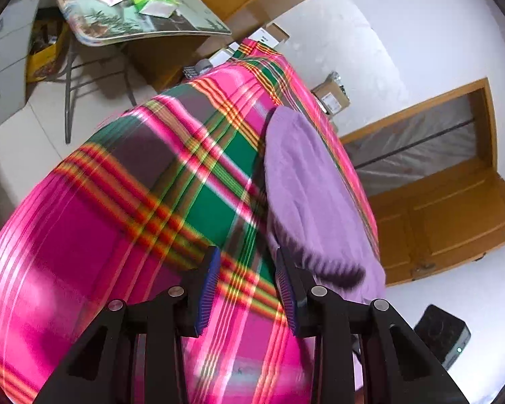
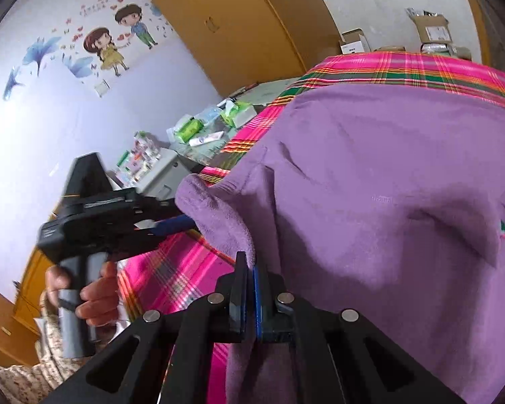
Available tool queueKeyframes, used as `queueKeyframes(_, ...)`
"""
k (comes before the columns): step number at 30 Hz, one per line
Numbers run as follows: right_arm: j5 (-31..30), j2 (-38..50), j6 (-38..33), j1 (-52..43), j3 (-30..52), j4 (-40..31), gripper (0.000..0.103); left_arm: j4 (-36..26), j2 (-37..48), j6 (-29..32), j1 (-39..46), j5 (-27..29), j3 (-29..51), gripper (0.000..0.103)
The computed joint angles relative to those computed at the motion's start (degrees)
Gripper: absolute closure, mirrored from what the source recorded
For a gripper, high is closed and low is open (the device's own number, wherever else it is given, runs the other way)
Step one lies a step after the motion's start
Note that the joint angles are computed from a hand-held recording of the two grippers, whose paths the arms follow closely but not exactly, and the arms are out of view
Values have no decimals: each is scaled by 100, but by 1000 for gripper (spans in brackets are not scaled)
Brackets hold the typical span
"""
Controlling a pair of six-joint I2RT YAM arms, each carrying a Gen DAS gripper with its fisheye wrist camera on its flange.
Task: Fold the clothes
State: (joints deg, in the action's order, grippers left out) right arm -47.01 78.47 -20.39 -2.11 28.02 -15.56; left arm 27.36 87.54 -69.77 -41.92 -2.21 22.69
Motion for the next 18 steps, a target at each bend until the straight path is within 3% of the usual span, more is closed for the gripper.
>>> queueKeyframes(6,-267,-158,-236,-273,39,-255,100,579,629,-38,261,568,360,69)
queueKeyframes(9,-351,-121,-385,-412,62,-385,100,1244,901,-144,454,945,352,68)
queueKeyframes(12,-374,-107,-427,-462,51,-396,100,888,1018,-108,553,1085,610,68)
queueKeyframes(16,-436,-144,-603,-487,50,-517,100,1215,1287,-308,592,1268,681,68)
queueKeyframes(18,-429,-236,-730,-448,7,-572,100,867,1355,-301,582,1271,867,68)
